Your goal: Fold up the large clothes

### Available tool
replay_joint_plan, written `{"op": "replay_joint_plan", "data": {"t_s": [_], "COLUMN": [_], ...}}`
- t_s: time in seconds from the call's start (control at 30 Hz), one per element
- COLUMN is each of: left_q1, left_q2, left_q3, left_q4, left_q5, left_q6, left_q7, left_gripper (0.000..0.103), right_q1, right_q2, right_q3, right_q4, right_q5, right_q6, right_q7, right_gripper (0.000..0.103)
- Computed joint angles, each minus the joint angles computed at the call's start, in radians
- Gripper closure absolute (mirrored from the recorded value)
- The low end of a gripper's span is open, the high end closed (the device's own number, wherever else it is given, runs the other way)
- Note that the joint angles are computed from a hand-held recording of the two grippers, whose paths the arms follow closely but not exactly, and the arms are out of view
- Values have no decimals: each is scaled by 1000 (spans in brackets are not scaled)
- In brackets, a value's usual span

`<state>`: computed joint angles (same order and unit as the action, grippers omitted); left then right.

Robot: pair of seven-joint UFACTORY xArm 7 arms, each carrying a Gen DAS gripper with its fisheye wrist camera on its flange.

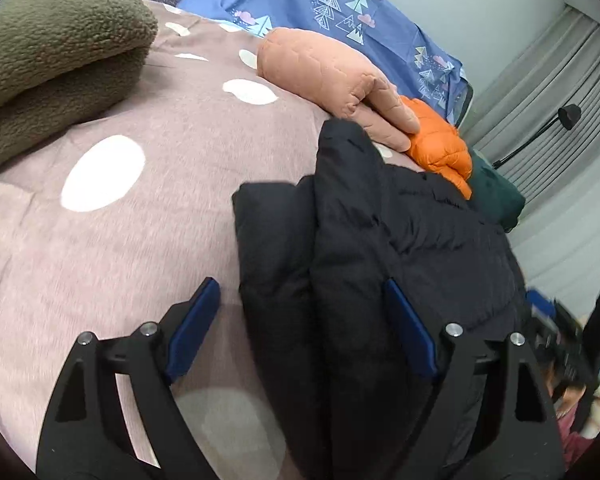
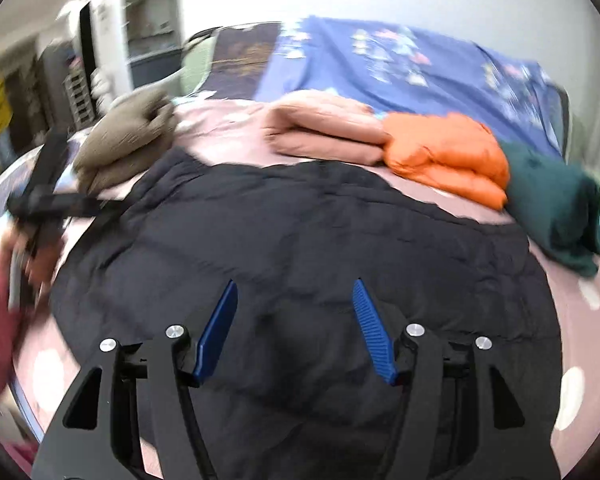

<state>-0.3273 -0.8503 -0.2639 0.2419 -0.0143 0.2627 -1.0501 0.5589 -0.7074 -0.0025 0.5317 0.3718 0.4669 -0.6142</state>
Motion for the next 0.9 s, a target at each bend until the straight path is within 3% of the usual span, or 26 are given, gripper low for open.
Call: {"op": "replay_joint_plan", "data": {"t_s": [0.13, 0.23, 0.3, 0.37, 0.5, 0.6, 0.7, 0.73, 0.83, 0.9], "left_q1": [-36, -44, -57, -70, -74, -60, -56, -54, -59, -67], "left_q2": [85, 120, 132, 140, 126, 130, 130, 133, 133, 126], "left_q3": [78, 95, 107, 120, 115, 99, 96, 95, 104, 114], "left_q4": [16, 17, 13, 15, 19, 40, 61, 66, 82, 83], "left_q5": [-12, -33, -44, -56, -70, -73, -77, -79, -84, -93], "left_q6": [-79, -123, -152, -156, -139, -106, -65, -58, -29, -26], "left_q7": [82, 112, 134, 154, 174, 177, 182, 184, 202, 216], "left_gripper": [16, 17, 32, 40, 52, 55, 58, 59, 63, 71], "right_q1": [43, 94, 124, 175, 259, 302, 248, 192, 61, 36], "right_q2": [-47, -71, -95, -132, -154, -98, 6, 50, 124, 180], "right_q3": [23, 24, 38, 57, 149, 237, 336, 403, 530, 537], "right_q4": [-25, -45, -69, -106, -153, -174, -148, -137, -111, -89], "right_q5": [-2, 13, 17, 24, -7, -70, -149, -195, -292, -312], "right_q6": [41, 78, 83, 77, 18, -123, -203, -247, -318, -346], "right_q7": [-9, -37, -63, -98, -117, -108, -32, 23, 128, 170], "right_gripper": [42, 41, 39, 30, 27, 26, 22, 17, 16, 37]}}
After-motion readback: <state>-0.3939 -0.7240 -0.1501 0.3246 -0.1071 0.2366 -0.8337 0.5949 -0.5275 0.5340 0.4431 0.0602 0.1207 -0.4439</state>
